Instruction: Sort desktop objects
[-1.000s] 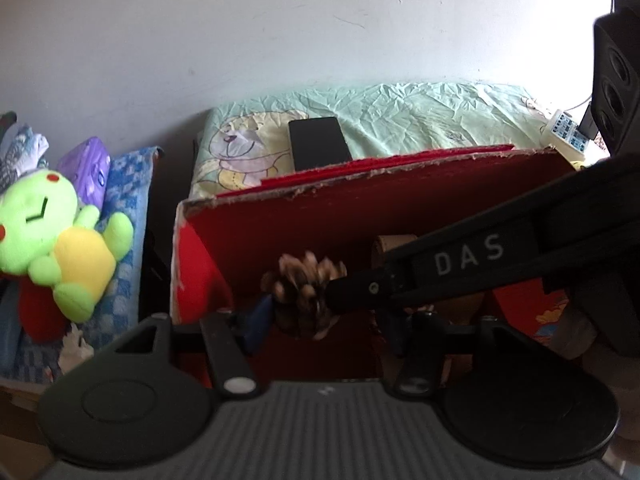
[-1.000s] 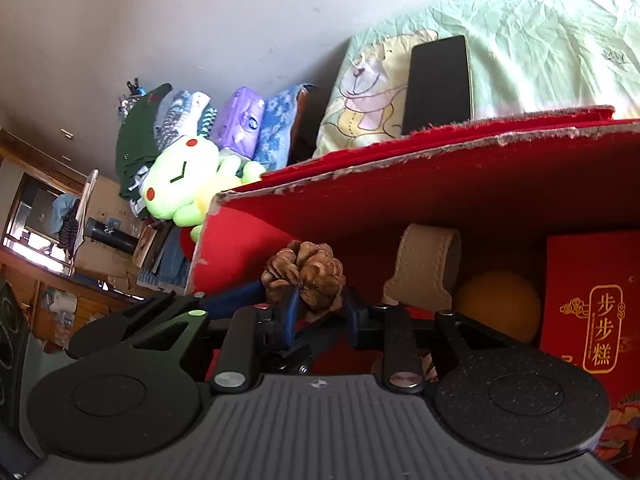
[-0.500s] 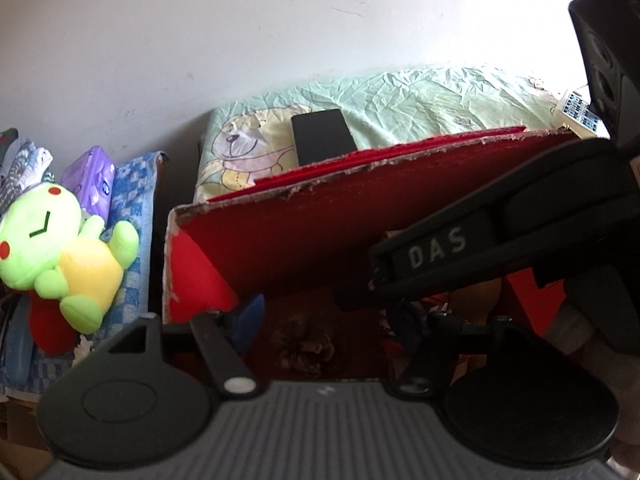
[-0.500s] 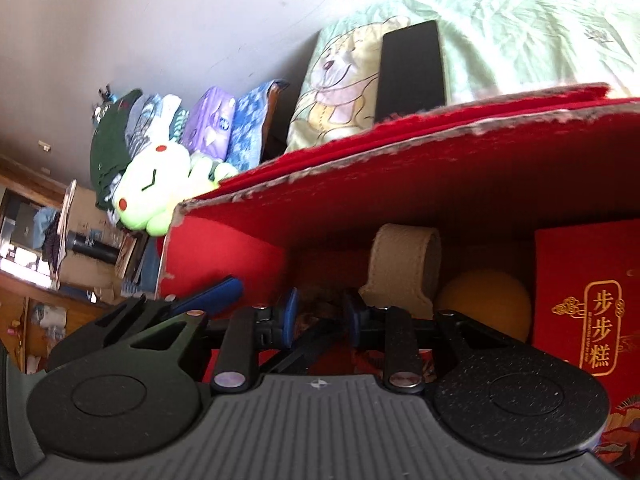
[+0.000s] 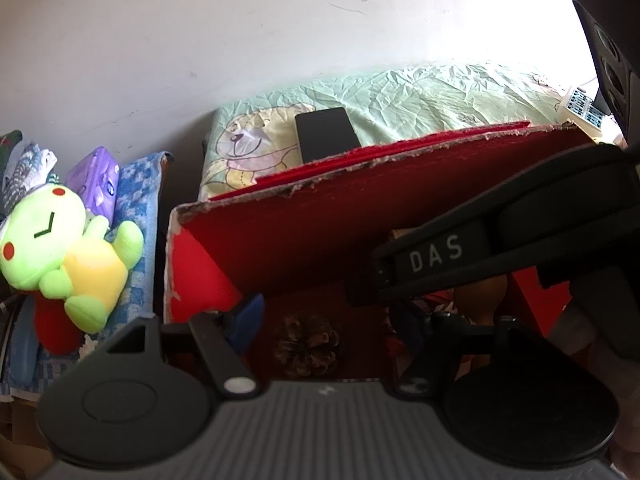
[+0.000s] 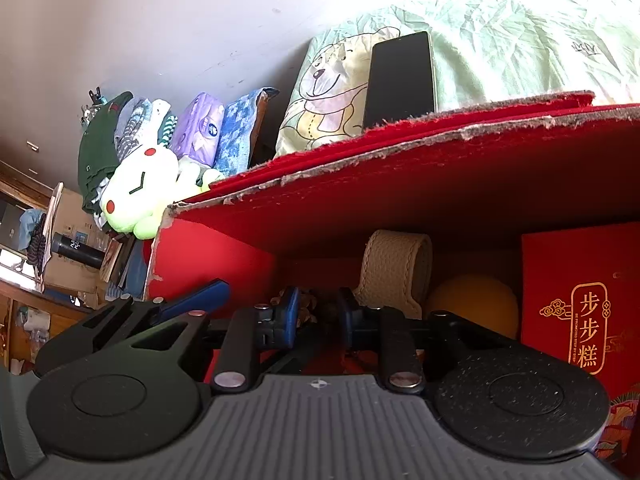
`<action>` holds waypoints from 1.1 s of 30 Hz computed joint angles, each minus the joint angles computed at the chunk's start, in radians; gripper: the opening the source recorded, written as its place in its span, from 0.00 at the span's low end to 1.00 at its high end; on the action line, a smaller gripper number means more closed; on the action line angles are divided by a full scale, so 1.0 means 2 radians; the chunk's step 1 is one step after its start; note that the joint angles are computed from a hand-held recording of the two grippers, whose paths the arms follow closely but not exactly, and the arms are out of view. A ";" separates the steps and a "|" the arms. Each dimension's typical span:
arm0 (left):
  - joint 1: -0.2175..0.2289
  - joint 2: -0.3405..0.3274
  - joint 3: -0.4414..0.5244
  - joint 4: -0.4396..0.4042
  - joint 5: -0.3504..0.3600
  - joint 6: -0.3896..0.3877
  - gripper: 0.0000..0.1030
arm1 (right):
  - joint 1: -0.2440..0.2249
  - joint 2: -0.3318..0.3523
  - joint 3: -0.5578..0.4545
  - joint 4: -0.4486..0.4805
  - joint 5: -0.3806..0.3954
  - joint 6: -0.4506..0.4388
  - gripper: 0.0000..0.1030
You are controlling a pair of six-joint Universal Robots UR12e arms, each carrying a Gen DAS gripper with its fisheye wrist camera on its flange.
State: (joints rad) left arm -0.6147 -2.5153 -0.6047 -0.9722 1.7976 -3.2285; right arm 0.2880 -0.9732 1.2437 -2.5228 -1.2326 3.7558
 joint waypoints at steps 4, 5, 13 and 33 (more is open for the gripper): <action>-0.001 0.000 -0.001 0.001 0.006 -0.002 0.71 | 0.001 -0.001 0.002 -0.002 -0.004 0.000 0.21; -0.001 0.001 -0.002 0.003 0.006 -0.003 0.71 | 0.001 -0.001 0.002 -0.002 -0.005 -0.001 0.21; 0.000 0.005 -0.011 0.013 0.003 -0.005 0.75 | -0.002 -0.003 0.008 -0.014 0.002 0.012 0.21; 0.002 0.014 -0.032 0.041 0.001 -0.015 0.80 | -0.001 -0.004 0.012 -0.023 -0.008 0.022 0.21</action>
State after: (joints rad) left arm -0.6114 -2.4873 -0.6685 -0.8908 1.7998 -3.2591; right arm 0.2862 -0.9816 1.2674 -2.5695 -1.2477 3.7989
